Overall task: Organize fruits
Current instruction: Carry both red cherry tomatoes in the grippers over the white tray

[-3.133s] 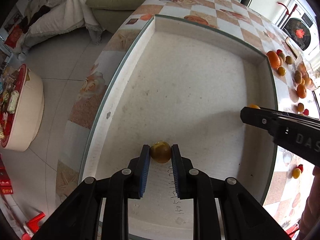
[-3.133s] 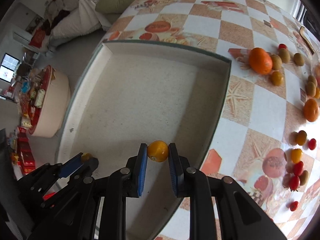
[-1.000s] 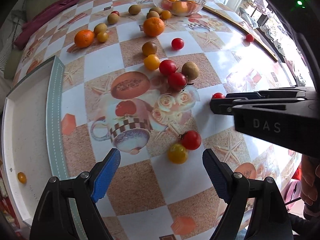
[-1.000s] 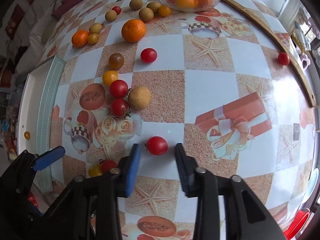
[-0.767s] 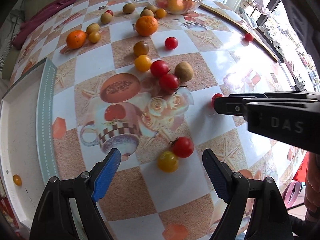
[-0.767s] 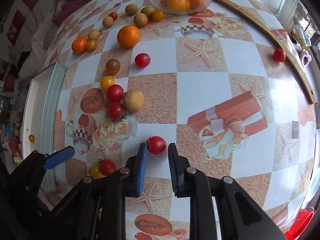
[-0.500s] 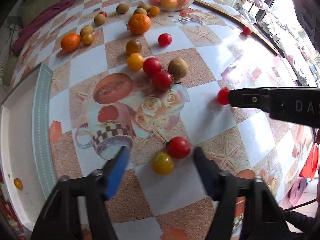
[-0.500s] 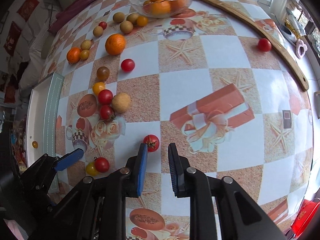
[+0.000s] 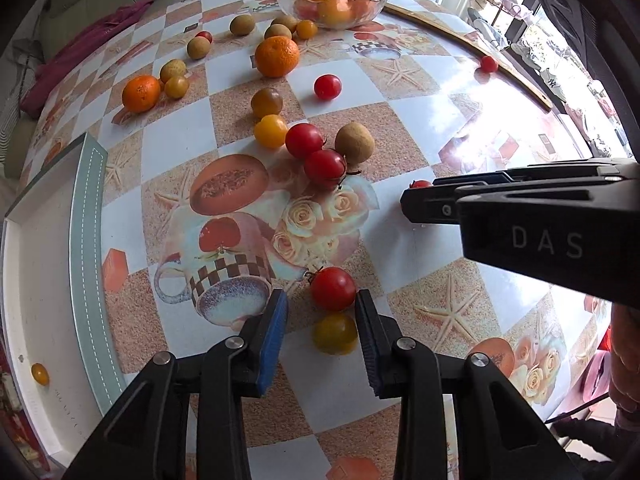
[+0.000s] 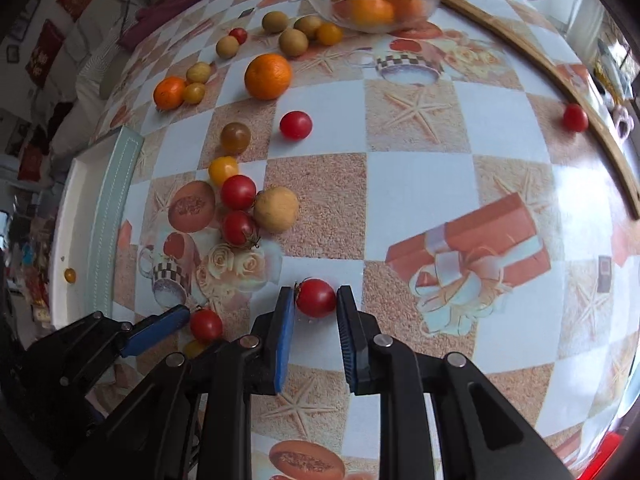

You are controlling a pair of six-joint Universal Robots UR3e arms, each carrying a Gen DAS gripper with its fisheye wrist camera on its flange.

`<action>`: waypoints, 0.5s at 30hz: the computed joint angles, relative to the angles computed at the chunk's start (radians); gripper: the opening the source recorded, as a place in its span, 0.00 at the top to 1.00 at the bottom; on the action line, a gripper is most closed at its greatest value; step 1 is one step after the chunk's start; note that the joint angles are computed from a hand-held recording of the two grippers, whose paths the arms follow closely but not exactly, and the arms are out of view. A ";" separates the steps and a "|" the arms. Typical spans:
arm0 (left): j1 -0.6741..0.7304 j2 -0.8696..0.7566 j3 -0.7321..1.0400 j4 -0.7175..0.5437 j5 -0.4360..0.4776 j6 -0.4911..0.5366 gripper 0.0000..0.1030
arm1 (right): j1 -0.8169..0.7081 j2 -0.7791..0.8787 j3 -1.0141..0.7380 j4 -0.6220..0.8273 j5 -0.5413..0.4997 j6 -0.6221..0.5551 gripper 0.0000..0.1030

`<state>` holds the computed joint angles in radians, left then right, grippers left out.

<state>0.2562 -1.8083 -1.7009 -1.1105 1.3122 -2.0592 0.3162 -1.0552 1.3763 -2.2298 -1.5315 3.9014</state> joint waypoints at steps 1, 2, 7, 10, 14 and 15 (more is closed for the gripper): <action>0.001 -0.002 0.004 -0.006 -0.004 -0.002 0.65 | 0.002 0.008 -0.012 0.001 0.000 0.009 0.79; 0.007 -0.007 0.018 -0.026 -0.010 -0.004 0.70 | -0.003 -0.004 0.013 -0.020 0.011 0.022 0.79; 0.026 -0.039 0.094 -0.124 -0.031 -0.013 0.78 | -0.033 -0.142 0.239 -0.143 0.029 0.123 0.79; 0.035 -0.051 0.124 -0.162 -0.036 -0.016 0.78 | -0.039 -0.207 0.316 -0.140 0.022 0.156 0.79; 0.054 -0.055 0.164 -0.208 -0.039 0.000 0.78 | -0.040 -0.259 0.360 -0.121 0.008 0.182 0.79; 0.059 -0.054 0.174 -0.218 -0.042 0.004 0.78 | -0.041 -0.267 0.362 -0.116 0.007 0.186 0.79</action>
<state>0.3148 -1.8619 -1.5273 -1.3289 1.2705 -2.0557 0.2751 -1.3221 1.7383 -2.3463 -1.5244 4.0870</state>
